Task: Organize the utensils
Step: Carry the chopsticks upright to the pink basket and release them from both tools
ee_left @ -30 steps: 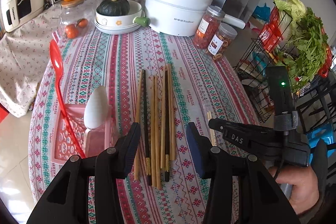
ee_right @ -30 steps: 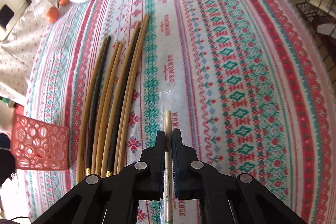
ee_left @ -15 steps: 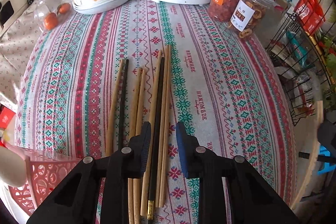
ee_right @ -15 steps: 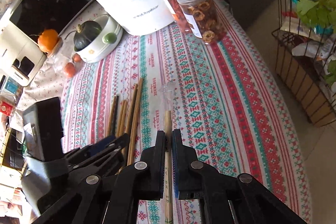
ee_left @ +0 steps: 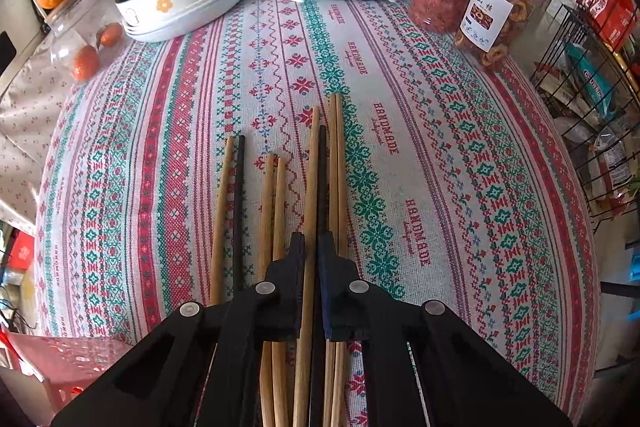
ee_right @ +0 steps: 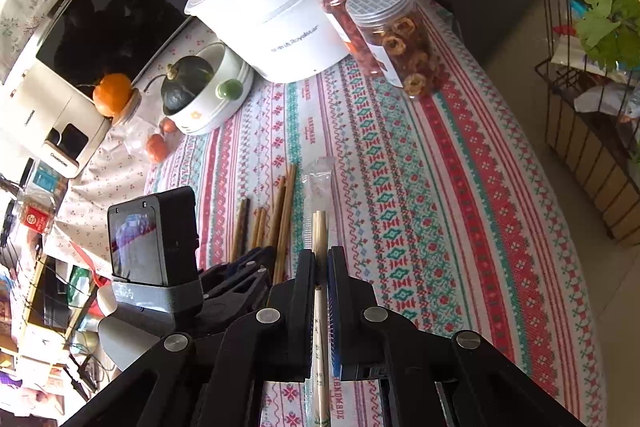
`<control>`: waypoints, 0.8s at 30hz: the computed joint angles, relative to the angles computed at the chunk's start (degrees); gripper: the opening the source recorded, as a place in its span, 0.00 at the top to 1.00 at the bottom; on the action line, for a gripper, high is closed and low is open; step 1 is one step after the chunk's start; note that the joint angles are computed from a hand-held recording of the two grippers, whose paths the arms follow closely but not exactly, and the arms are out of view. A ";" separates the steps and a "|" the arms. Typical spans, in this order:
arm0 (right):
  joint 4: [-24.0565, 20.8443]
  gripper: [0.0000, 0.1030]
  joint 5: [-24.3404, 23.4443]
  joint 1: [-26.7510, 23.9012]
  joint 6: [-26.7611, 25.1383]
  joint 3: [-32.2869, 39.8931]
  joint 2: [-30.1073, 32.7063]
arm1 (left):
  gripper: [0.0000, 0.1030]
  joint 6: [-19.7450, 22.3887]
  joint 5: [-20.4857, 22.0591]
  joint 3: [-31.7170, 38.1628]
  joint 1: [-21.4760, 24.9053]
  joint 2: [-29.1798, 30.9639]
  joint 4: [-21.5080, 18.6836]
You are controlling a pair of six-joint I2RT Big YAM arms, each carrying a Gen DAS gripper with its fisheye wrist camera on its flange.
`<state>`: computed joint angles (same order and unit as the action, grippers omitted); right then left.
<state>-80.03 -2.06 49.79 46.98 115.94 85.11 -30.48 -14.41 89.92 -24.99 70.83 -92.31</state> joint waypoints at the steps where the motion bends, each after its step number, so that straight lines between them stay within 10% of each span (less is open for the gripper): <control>1: 0.07 0.96 -0.18 -0.01 -0.07 0.02 0.05 | 0.93 0.77 0.35 0.40 0.51 0.53 0.03; 11: 1.08 0.96 -0.99 -0.38 0.03 -0.34 -0.11 | 0.93 -1.80 -0.53 1.25 0.33 1.71 -4.16; 24: 0.86 0.96 1.51 0.83 -2.34 0.98 0.35 | 0.94 -2.41 -1.47 -2.67 -1.91 -4.92 4.85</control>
<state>-79.18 -0.55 50.62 44.64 116.92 85.47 -32.89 -15.88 87.24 -26.91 65.91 -87.47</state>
